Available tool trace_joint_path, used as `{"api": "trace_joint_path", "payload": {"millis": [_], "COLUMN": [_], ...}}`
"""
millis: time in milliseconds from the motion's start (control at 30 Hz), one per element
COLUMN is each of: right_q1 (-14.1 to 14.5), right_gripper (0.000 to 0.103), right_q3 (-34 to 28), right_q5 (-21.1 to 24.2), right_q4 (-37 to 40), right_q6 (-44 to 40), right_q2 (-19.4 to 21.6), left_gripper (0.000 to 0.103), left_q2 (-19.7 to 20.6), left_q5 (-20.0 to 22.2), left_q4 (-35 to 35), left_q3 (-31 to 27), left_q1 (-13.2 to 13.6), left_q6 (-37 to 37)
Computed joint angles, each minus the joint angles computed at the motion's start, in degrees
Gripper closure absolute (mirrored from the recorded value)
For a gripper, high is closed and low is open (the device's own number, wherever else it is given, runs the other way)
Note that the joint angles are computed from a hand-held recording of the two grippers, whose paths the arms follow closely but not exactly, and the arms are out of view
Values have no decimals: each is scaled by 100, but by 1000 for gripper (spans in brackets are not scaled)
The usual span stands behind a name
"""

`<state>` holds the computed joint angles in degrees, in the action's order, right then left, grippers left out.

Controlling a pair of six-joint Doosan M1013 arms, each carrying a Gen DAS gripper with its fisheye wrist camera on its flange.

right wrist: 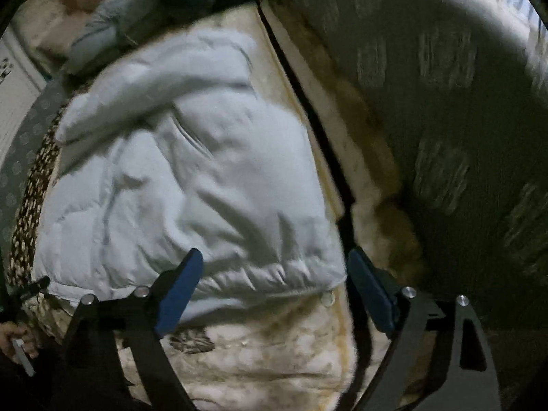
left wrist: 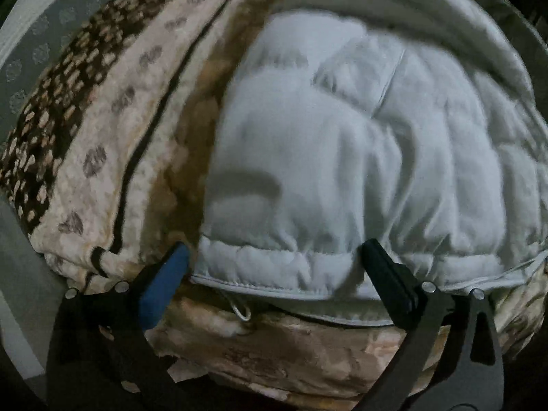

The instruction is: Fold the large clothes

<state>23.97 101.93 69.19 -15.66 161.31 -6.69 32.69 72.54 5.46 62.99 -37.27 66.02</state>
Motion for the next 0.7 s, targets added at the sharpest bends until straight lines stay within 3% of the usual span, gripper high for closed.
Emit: {"api": "trace_joint_path", "payload": {"millis": [133,200,267,400,467,533,633,700], "right_q1": [-100,-201,-155,-14,-8,31,50,61], "right_gripper": [9,9,12,38,46,42,17,17], "right_q3": [108,183,118,-11,-13,-36,-68,-84], "right_q5": [-3,-313,-247,-54,-134,-66,100,185], "right_q4": [470,1098,1243,894,771,501,388,356], "right_q6": [-233,-825,-1276,-1270,-1106,-828,-527,-512], "right_q2": [149,198,339,464,402,348,317,305], "left_gripper": [3,3,3,5,16,21,24,24], "left_q2": [118,143,147,139,100,58,2,-22], "left_q5": [137,130,127,71,-13,-101,-202,-243], "left_q4": [19,17,-47,-206,-251,-261,-277,-249], "left_q3": [-22,-49,-51,-39,-15,18,95,113], "left_q1": [-55,-62,-45,11,8,-4,-13,-18], "left_q6": [-53,-174,-146,-7,95,177,162,109]}}
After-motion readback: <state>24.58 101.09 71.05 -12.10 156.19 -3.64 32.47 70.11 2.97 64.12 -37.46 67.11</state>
